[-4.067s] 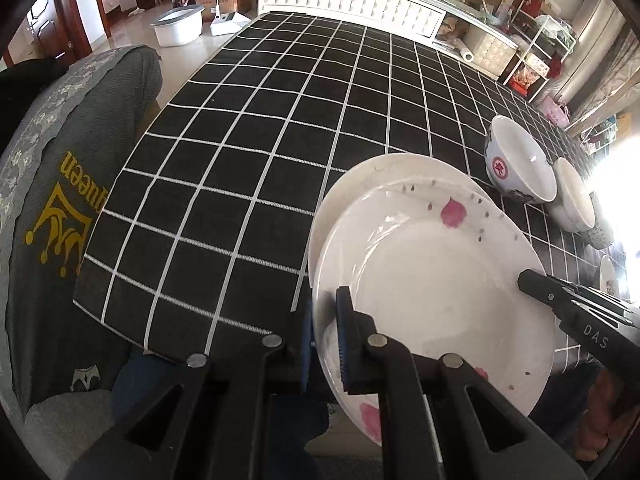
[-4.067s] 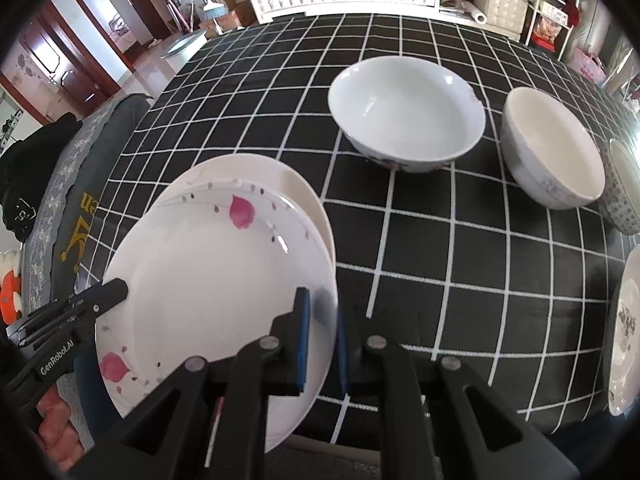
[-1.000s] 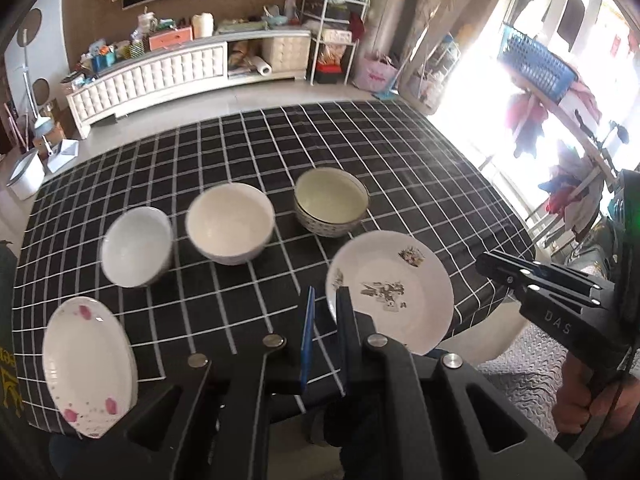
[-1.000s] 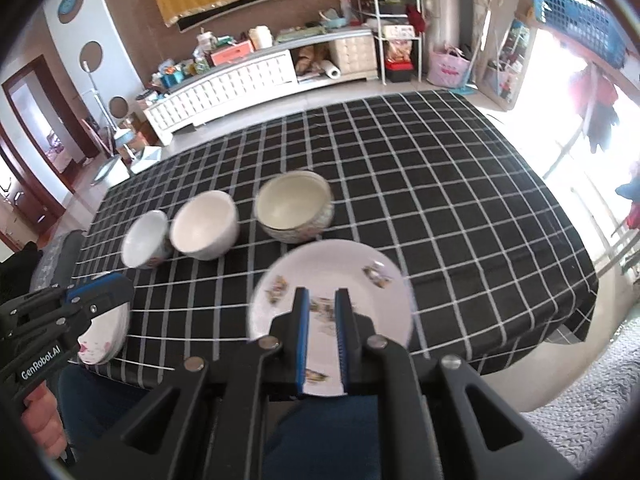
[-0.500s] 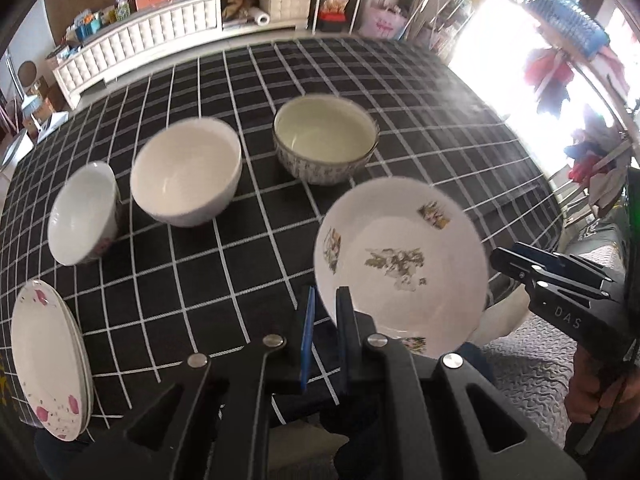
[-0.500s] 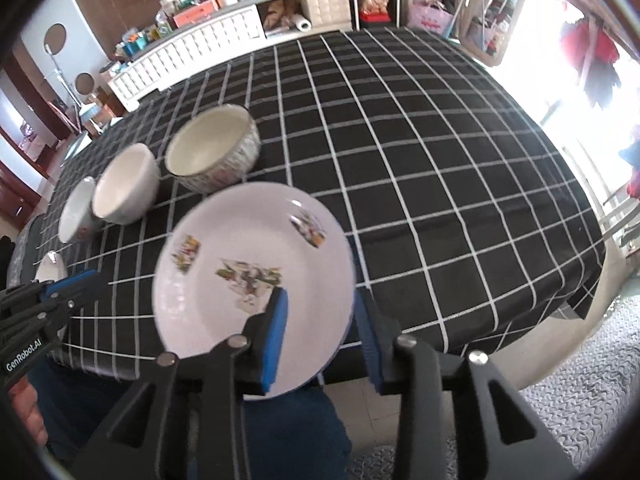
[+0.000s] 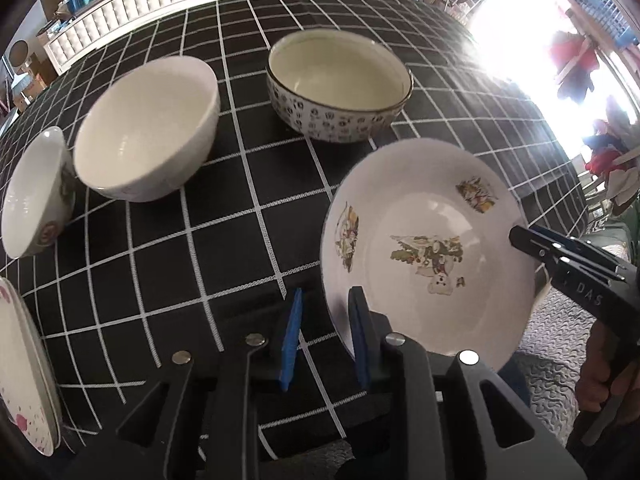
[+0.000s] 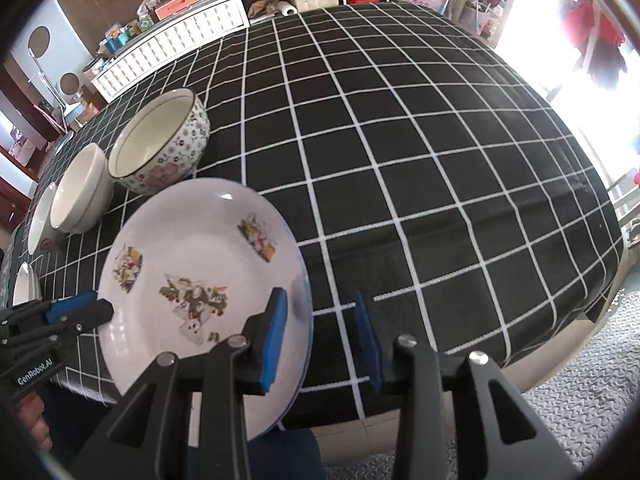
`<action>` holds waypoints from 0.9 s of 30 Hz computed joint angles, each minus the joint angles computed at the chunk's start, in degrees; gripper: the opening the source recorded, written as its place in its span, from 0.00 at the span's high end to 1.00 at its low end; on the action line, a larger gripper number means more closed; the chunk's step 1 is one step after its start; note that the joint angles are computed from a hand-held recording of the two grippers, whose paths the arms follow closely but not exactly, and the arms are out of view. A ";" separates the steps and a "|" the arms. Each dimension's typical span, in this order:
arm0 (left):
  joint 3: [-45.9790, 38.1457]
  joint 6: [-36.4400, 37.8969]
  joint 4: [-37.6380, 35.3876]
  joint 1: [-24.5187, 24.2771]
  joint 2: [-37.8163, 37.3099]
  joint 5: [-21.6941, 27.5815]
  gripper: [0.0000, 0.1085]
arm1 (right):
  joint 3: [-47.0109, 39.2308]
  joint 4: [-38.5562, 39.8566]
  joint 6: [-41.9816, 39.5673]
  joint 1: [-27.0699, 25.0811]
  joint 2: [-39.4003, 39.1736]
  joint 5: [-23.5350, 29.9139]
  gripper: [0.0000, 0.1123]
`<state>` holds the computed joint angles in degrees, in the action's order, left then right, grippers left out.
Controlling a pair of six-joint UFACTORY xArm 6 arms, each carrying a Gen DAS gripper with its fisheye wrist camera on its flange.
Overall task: Organize plates and bowls
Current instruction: 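Lift the cartoon-print plate and carry it toward the plate stack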
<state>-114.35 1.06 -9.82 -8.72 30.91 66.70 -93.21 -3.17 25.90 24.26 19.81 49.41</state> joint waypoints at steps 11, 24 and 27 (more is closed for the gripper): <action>0.23 1.58 0.76 -1.27 1.13 -2.46 0.87 | 0.06 -0.76 -1.93 0.59 0.19 -1.22 0.75; 1.74 1.79 -1.17 -0.33 0.15 -3.07 0.88 | -2.78 -2.70 2.02 1.63 1.78 1.70 0.81; 2.45 1.54 -1.39 -0.11 -0.51 -3.08 0.89 | -3.81 -3.03 2.53 2.20 1.98 2.93 0.81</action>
<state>-111.90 2.60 -11.22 -8.83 30.40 63.61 -97.02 -6.21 28.43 26.46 21.79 52.33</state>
